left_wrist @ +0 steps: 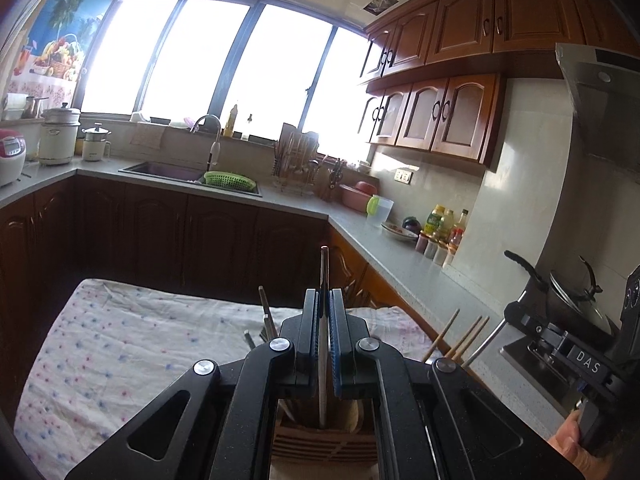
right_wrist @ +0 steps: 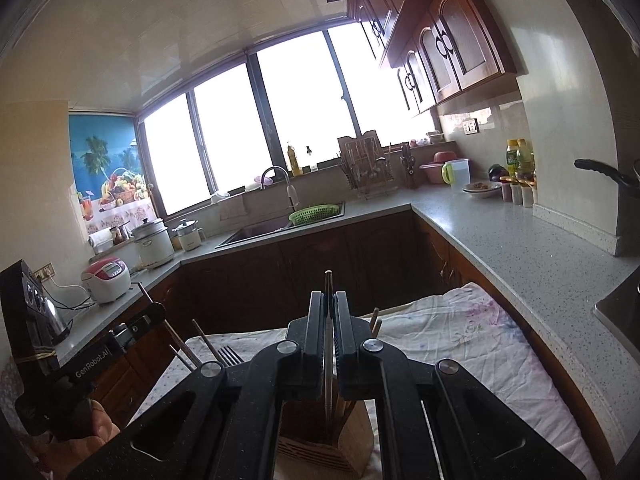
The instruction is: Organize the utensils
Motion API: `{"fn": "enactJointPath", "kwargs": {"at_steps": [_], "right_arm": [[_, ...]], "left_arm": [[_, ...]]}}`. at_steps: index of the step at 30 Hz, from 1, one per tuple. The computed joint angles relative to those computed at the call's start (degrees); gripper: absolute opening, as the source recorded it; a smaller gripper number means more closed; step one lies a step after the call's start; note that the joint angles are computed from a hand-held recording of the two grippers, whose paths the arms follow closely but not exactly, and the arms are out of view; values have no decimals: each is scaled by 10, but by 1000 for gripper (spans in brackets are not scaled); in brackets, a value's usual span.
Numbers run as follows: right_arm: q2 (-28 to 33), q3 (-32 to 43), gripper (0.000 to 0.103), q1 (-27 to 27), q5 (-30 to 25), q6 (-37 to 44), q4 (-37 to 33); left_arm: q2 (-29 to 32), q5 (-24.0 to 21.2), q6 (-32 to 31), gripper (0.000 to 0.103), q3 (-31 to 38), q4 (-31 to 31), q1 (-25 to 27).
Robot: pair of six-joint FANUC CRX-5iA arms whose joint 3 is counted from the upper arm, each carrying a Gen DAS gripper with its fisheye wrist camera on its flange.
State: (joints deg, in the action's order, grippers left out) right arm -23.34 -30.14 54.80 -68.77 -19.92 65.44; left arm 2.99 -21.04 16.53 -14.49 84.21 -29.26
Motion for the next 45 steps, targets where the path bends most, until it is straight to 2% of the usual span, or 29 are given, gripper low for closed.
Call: {"fn": "enactJointPath", "kwargs": {"at_steps": [4, 11, 16, 26, 28, 30, 32, 33, 35, 36, 37, 39, 41, 44, 45], "right_arm": [[-1, -10, 4, 6, 4, -2, -25], [0, -17, 5, 6, 22, -3, -74], [2, -14, 5, 7, 17, 1, -78], [2, -14, 5, 1, 24, 1, -83], [-1, -16, 10, 1, 25, -3, -83], [-5, -21, 10, 4, 25, -16, -75], [-11, -25, 15, 10, 16, -32, -66], [-14, -27, 23, 15, 10, -41, -61], [-26, -38, 49, 26, 2, -67, -45], [-32, -44, 53, 36, -5, -80, -39], [-38, -49, 60, 46, -14, -93, -34], [-48, -59, 68, 69, -28, -116, -28], [-56, -68, 75, 97, -43, -139, -27], [-60, -78, 87, 149, -81, -174, -26], [-60, -80, 88, 167, -95, -184, -29]], "left_arm": [[10, -9, 21, 3, -1, -27, 5], [30, -54, 102, 3, 38, -128, 41], [35, -65, 128, 3, 53, -149, 51], [26, -81, 139, 4, 41, -156, 64], [28, -97, 165, 4, 50, -180, 71], [27, -113, 189, 6, 57, -198, 80], [15, -117, 198, 21, 47, -200, 86], [4, -109, 197, 25, 35, -197, 87], [-24, -88, 184, 42, 2, -183, 87], [-38, -80, 182, 47, -15, -179, 86], [-52, -76, 186, 57, -29, -183, 90], [-80, -72, 176, 61, -64, -171, 96], [-109, -76, 187, 71, -96, -178, 108], [-154, -90, 202, 72, -142, -188, 128], [-169, -99, 217, 72, -152, -203, 138]]}}
